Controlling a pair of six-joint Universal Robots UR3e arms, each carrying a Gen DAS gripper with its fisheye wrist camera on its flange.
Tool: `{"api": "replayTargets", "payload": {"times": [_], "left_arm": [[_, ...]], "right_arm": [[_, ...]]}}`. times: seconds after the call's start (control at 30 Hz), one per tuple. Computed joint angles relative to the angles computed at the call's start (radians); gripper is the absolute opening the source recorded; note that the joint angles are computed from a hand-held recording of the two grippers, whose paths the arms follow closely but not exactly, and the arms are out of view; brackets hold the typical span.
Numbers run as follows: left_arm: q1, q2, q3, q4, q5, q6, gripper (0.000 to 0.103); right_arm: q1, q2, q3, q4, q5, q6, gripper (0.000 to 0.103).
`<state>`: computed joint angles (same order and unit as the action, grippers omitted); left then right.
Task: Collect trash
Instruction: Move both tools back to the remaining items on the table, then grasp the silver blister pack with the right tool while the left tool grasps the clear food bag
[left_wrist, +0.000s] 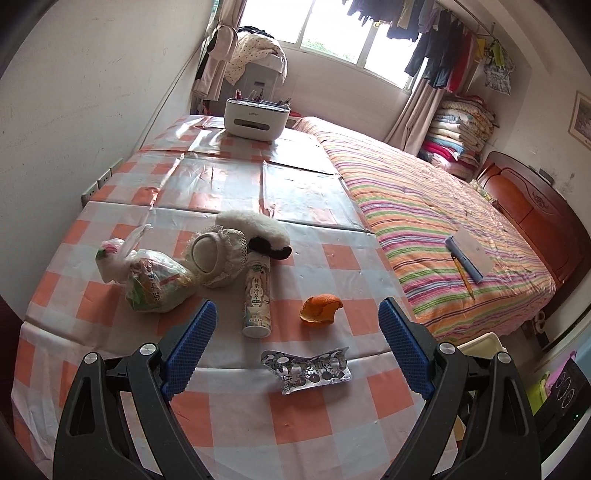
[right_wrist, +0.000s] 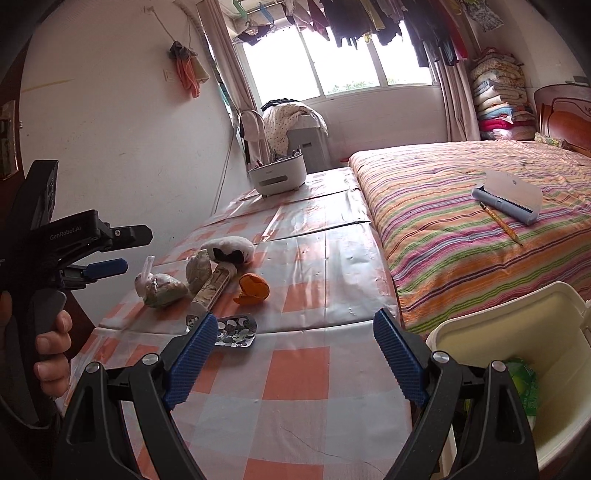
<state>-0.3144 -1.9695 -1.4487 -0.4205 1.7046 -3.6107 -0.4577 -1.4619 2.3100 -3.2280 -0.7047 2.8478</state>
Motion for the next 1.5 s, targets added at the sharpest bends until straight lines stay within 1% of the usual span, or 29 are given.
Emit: {"api": "replayTargets", "payload": {"times": [0.17, 0.3, 0.4, 0.6, 0.77, 0.9, 1.13, 1.17, 1.27, 1.37, 1.5], "left_arm": [[0.066, 0.076, -0.109, 0.028, 0.006, -0.019, 0.088], [0.123, 0.133, -0.19, 0.047, -0.021, -0.044, 0.088], [0.156, 0.164, -0.232, 0.056, -0.027, -0.058, 0.088], [0.197, 0.19, -0.273, 0.054, -0.035, -0.084, 0.088], [0.236, 0.191, -0.283, 0.04, -0.06, -0.097, 0.088], [0.278, 0.188, -0.296, 0.033, -0.105, -0.11, 0.088], [0.318, 0.147, -0.27, 0.003, -0.134, -0.138, 0.088], [0.326, 0.138, -0.263, -0.004, -0.143, -0.143, 0.088], [0.355, 0.114, -0.254, -0.009, -0.183, -0.16, 0.088], [0.372, 0.086, -0.233, -0.019, -0.205, -0.176, 0.088], [0.375, 0.049, -0.186, -0.046, -0.205, -0.183, 0.088]], "right_arm": [[0.079, 0.03, -0.08, 0.1, 0.002, -0.074, 0.084], [0.137, 0.047, -0.143, 0.215, 0.007, -0.164, 0.084], [0.19, 0.074, -0.196, 0.279, -0.016, -0.213, 0.084], [0.268, 0.143, -0.326, 0.388, -0.041, -0.254, 0.084], [0.329, 0.217, -0.455, 0.475, -0.083, -0.295, 0.084], [0.361, 0.267, -0.54, 0.543, -0.094, -0.329, 0.084], [0.427, 0.339, -0.667, 0.633, -0.129, -0.469, 0.084], [0.436, 0.353, -0.691, 0.66, -0.139, -0.494, 0.084], [0.464, 0.402, -0.8, 0.804, -0.174, -0.551, 0.084], [0.476, 0.443, -0.869, 0.852, -0.203, -0.556, 0.084], [0.487, 0.488, -0.955, 0.933, -0.252, -0.564, 0.084]]}}
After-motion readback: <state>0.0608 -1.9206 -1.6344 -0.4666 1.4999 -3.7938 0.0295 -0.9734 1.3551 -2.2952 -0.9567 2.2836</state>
